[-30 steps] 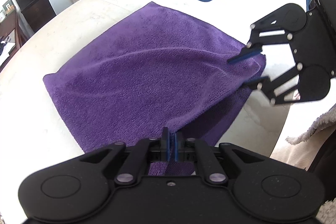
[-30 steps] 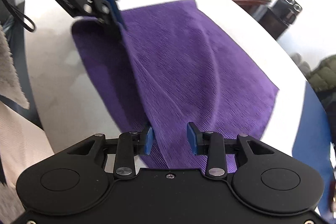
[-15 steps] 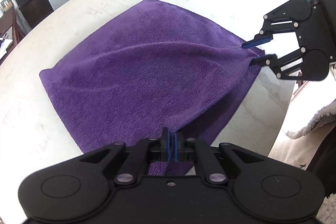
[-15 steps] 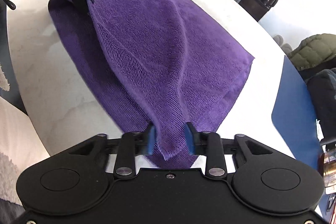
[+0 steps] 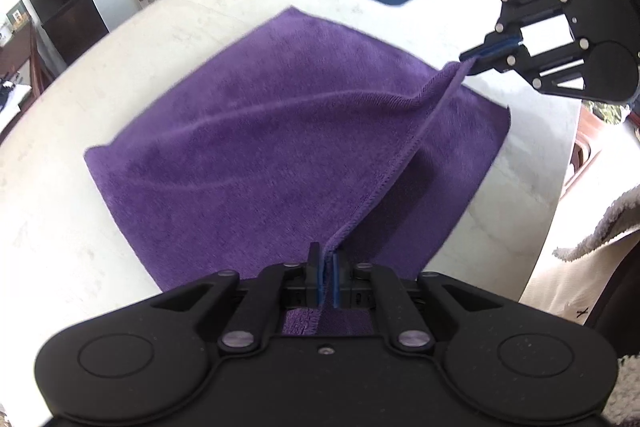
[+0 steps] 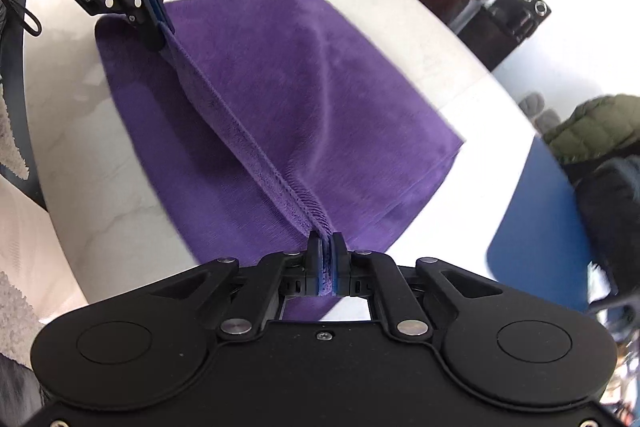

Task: Fold towel
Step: 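Lift the towel edge with both grippers, folding it over itself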

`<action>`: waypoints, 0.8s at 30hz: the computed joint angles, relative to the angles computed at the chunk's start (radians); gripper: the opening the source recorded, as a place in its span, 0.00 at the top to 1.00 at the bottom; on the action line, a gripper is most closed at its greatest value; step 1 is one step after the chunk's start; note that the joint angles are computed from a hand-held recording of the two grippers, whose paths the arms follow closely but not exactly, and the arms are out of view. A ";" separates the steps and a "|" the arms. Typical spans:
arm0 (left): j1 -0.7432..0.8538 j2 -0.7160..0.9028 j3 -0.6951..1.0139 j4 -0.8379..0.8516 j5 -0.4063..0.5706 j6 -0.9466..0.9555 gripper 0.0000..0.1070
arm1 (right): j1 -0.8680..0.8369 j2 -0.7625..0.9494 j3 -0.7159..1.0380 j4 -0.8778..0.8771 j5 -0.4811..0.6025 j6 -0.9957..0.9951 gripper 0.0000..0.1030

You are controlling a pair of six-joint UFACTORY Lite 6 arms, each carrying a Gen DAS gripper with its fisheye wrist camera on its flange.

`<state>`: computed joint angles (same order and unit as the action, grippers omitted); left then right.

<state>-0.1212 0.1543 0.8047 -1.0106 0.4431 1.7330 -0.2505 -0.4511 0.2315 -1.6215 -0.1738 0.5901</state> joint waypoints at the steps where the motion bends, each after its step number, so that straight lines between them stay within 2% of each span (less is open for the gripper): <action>1: 0.008 -0.010 0.003 -0.002 0.014 -0.002 0.96 | -0.006 -0.008 0.010 -0.047 -0.007 0.038 0.97; 8: 0.021 -0.048 0.004 0.015 0.098 -0.031 0.96 | -0.068 -0.092 0.057 -0.347 -0.084 0.264 0.97; 11: -0.013 -0.011 -0.015 0.021 0.071 -0.010 0.96 | -0.106 -0.088 0.032 -0.435 -0.093 0.304 0.97; 16: -0.040 0.097 -0.010 -0.004 0.038 0.031 0.96 | -0.140 -0.043 -0.028 -0.443 -0.068 0.253 0.97; 19: -0.045 0.115 -0.003 0.018 0.035 0.026 0.96 | -0.140 0.017 -0.038 -0.315 -0.041 0.114 0.97; 24: -0.009 0.136 0.028 0.030 0.102 0.020 0.96 | -0.140 -0.005 -0.031 -0.388 -0.056 0.220 0.97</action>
<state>-0.1304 0.2899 0.8323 -0.9806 0.5448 1.7533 -0.3906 -0.4560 0.2006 -2.0100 -0.2295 0.8104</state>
